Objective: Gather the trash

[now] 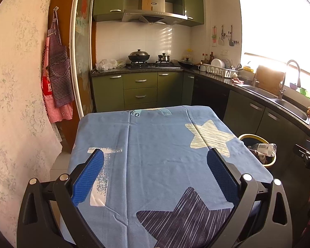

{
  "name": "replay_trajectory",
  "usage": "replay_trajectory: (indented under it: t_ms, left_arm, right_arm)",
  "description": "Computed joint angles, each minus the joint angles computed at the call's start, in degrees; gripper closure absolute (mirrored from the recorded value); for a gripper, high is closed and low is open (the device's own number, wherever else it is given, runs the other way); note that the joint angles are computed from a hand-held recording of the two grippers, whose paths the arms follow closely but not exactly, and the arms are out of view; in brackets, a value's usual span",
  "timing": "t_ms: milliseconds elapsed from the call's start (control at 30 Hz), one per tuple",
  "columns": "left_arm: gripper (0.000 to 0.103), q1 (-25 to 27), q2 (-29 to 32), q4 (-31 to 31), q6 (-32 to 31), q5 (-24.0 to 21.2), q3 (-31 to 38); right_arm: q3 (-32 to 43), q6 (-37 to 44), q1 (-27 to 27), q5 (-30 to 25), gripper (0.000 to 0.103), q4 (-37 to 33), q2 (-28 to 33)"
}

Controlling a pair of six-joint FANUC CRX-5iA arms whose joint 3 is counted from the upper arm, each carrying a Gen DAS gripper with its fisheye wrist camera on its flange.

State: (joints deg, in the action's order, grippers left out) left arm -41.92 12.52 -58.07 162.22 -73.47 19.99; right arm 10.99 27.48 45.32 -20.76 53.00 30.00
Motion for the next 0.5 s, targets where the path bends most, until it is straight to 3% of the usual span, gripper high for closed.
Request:
replay_trajectory:
  t_ms: [500]
  left_arm:
    - [0.005,0.10,0.09,0.01,-0.27,0.26,-0.09]
  right_arm:
    - [-0.09,-0.21,0.03,-0.03,0.007,0.09,-0.01]
